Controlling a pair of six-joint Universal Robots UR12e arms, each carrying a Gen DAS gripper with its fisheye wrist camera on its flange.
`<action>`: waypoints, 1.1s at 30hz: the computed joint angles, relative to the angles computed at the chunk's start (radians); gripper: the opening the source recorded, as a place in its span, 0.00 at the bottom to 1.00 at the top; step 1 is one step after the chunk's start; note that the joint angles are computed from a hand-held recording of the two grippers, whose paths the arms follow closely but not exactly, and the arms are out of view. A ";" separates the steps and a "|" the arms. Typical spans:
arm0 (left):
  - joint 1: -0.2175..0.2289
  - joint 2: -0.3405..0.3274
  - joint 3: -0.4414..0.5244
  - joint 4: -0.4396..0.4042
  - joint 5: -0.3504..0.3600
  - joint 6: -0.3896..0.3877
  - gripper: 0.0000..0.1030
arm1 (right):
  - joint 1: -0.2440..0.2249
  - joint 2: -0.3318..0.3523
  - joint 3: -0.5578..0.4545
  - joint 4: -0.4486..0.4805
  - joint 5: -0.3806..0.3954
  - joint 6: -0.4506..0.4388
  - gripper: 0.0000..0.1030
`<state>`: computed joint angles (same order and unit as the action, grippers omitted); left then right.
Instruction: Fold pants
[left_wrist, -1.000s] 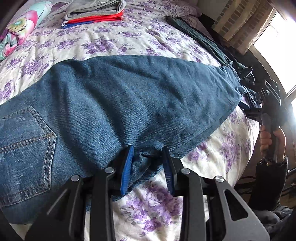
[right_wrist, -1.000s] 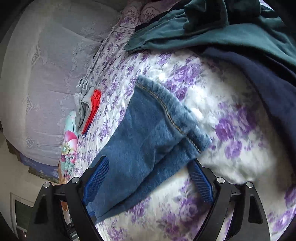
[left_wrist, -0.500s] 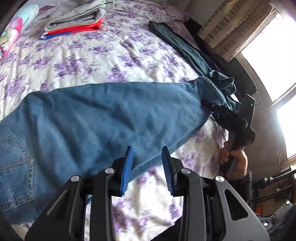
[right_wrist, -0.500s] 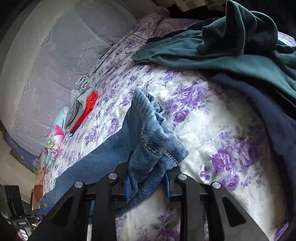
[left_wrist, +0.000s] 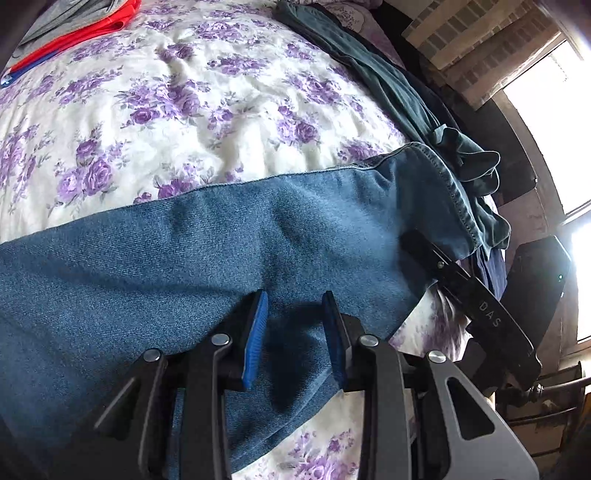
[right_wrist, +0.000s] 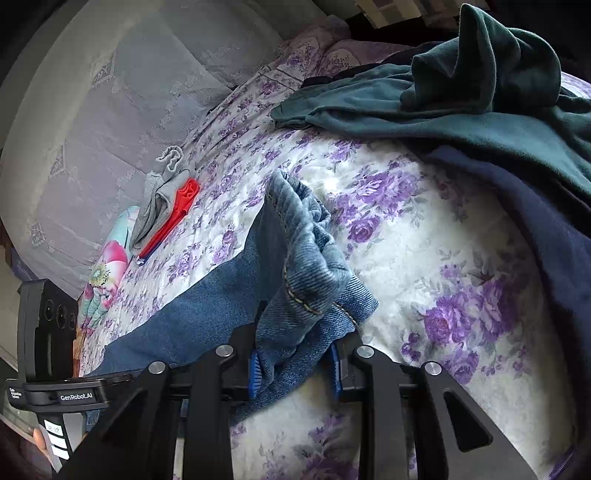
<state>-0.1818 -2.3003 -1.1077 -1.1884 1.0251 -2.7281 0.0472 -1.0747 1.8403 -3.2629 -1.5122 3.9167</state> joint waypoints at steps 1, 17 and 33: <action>0.002 -0.001 0.002 -0.004 -0.005 0.004 0.28 | 0.000 0.000 0.000 0.001 0.000 0.000 0.26; 0.024 0.077 -0.129 0.154 -0.027 0.014 0.30 | -0.001 0.000 0.001 -0.001 0.009 0.005 0.27; 0.295 0.178 -0.323 0.429 0.048 -0.271 0.31 | 0.161 -0.022 -0.264 0.281 -0.191 -0.416 0.20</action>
<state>0.1133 -2.1228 -1.4307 -0.7596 1.0732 -2.9989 0.2083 -1.0964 1.5767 -2.9815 -1.7027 3.5003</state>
